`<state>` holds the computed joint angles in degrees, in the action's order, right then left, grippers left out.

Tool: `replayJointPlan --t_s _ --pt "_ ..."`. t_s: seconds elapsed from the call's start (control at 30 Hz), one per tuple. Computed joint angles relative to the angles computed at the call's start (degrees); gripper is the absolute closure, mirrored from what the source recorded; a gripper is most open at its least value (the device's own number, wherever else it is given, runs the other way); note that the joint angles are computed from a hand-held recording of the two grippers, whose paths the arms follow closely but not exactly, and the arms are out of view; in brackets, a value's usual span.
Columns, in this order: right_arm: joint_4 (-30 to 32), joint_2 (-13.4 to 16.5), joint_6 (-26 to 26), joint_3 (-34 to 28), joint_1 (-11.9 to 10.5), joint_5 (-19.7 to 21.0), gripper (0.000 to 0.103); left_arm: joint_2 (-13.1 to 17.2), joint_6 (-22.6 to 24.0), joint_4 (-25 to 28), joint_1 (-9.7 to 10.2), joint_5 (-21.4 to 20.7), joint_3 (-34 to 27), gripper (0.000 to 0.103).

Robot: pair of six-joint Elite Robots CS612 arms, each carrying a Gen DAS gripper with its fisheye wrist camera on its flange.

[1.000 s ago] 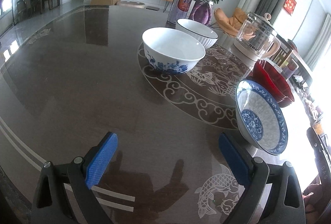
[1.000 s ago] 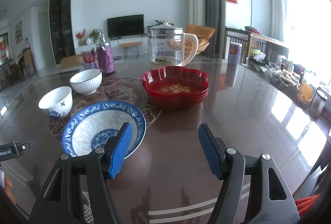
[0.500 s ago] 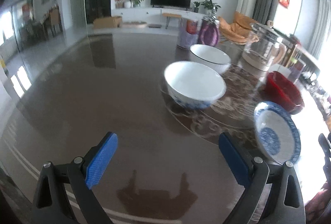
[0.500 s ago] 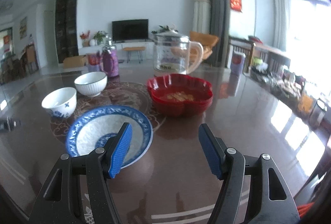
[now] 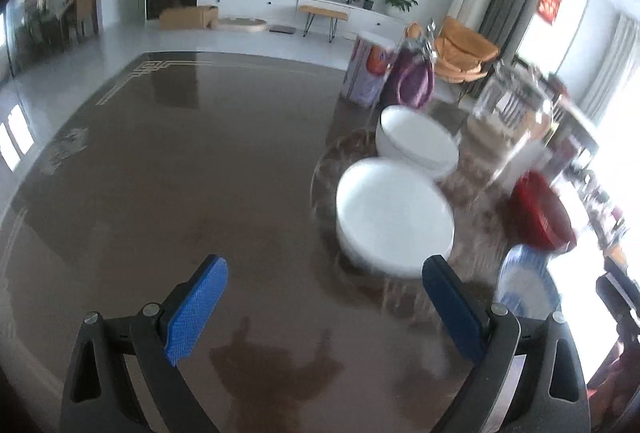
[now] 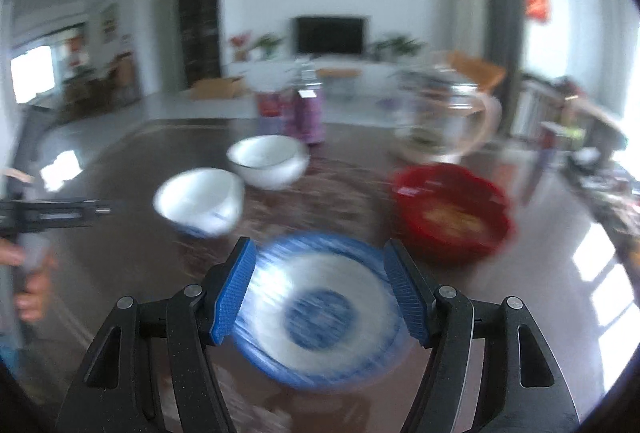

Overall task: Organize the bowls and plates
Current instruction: 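Reach the right gripper to the blue-patterned white bowl and close on its rim, then lift the bowl and lower it onto the blue-and-white plate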

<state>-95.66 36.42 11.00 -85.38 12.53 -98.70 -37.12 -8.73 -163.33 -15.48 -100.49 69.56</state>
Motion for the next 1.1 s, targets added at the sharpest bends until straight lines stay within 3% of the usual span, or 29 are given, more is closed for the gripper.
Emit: replayJointPlan --t_s 0.07,0.13,0.17,0.37,0.4,0.5,0.6,0.7,0.77,0.83,1.1 --pt "3.73 -4.42 2.45 6.21 -1.28 8.26 0.033 1.70 0.26 2.50 0.08 -0.71 -3.90 0.006" --pt "5.83 -7.82 5.45 12.66 -2.20 14.11 0.033 3.31 1.01 6.83 -0.15 -0.83 -7.50 0.011" --pt "5.68 -8.80 6.68 15.04 -2.41 15.22 0.033 3.89 1.23 8.68 -0.27 -1.26 -8.67 0.018" --pt "6.55 -12.84 8.83 26.22 -2.53 17.51 0.034 6.46 1.68 16.80 -1.34 0.28 -12.88 0.042" --pt "6.71 -13.09 8.66 27.20 -2.39 17.38 0.038 6.68 1.57 17.46 -1.34 0.38 -13.13 0.050" --pt "6.88 -13.59 9.42 29.38 -2.36 18.56 0.063 7.41 1.04 19.27 -1.34 -0.10 -14.14 0.067" --pt "6.16 -13.55 11.04 30.49 -2.55 19.95 0.066 7.86 1.40 19.62 -1.33 -0.98 -14.56 0.086" --pt "5.53 -13.03 13.18 30.96 -3.14 23.39 0.067 7.74 1.31 18.40 -1.42 -1.06 -14.07 0.089" --pt "4.01 -12.28 15.04 30.69 -3.74 27.19 0.081 7.41 0.87 17.55 -1.44 -1.47 -13.57 0.090" --pt "4.62 -12.23 14.47 30.22 -3.47 25.20 0.087 7.10 0.84 18.07 -1.46 -2.09 -13.51 0.091" --pt "7.44 -9.62 19.50 21.33 -4.81 29.33 0.088 1.46 3.02 13.67 -2.12 -3.32 -7.02 0.091"
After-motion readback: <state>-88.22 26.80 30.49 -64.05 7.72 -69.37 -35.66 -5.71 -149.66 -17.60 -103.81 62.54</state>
